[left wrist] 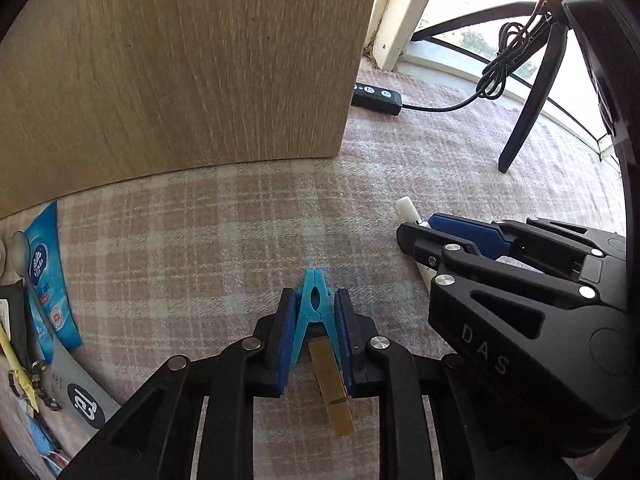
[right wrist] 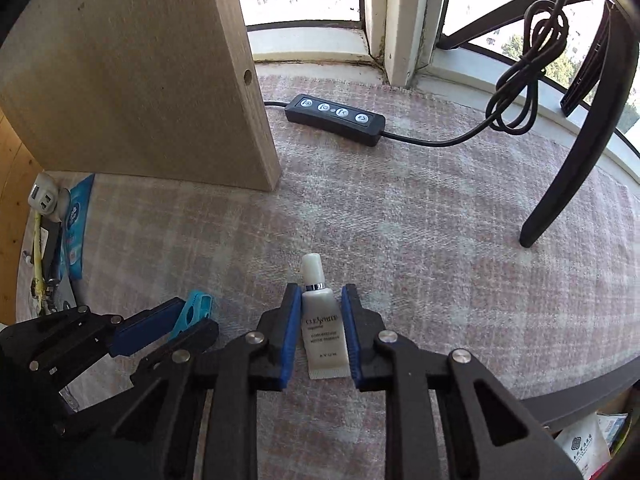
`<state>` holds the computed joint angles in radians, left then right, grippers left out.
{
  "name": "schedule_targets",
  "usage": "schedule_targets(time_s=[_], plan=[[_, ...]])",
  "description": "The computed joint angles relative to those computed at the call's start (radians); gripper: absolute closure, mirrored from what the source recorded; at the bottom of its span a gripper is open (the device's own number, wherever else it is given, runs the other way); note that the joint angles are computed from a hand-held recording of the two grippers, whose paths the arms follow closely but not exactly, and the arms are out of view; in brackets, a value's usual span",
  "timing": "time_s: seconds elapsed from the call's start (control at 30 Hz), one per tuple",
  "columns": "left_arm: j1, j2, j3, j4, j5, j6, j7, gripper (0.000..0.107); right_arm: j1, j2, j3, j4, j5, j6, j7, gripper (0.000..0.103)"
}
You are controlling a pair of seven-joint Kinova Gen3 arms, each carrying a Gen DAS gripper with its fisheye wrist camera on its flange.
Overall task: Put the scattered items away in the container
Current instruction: 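Grasp the blue clothespin with left tool while right tool grasps the white tube, then carry clothespin and white tube into the black tray and release both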
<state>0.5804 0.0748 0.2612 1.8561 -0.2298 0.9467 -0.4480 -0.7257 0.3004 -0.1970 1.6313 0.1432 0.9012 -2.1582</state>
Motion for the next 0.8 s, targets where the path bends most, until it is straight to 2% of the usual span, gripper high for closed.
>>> schedule_targets(time_s=[0.27, 0.4, 0.63, 0.73, 0.8], plan=[[-0.014, -0.032, 0.001, 0.025, 0.003, -0.014, 0.022, 0.090, 0.010, -0.031, 0.002, 0.042, -0.008, -0.035, -0.037, 0.083], [-0.019, -0.068, 0.015, 0.015, -0.009, 0.008, 0.036, 0.090, 0.019, -0.064, 0.001, 0.066, -0.006, -0.051, -0.060, 0.083], [-0.028, -0.104, 0.053, -0.053, -0.025, 0.062, 0.036, 0.090, 0.046, -0.159, -0.014, 0.108, -0.001, -0.062, -0.099, 0.083], [-0.012, -0.089, 0.074, -0.093, -0.046, 0.073, 0.049, 0.090, 0.029, -0.203, -0.024, 0.116, 0.035, -0.042, -0.171, 0.083], [0.006, -0.061, 0.081, -0.132, -0.059, 0.068, 0.055, 0.090, 0.056, -0.266, -0.034, 0.159, 0.035, -0.035, -0.185, 0.083]])
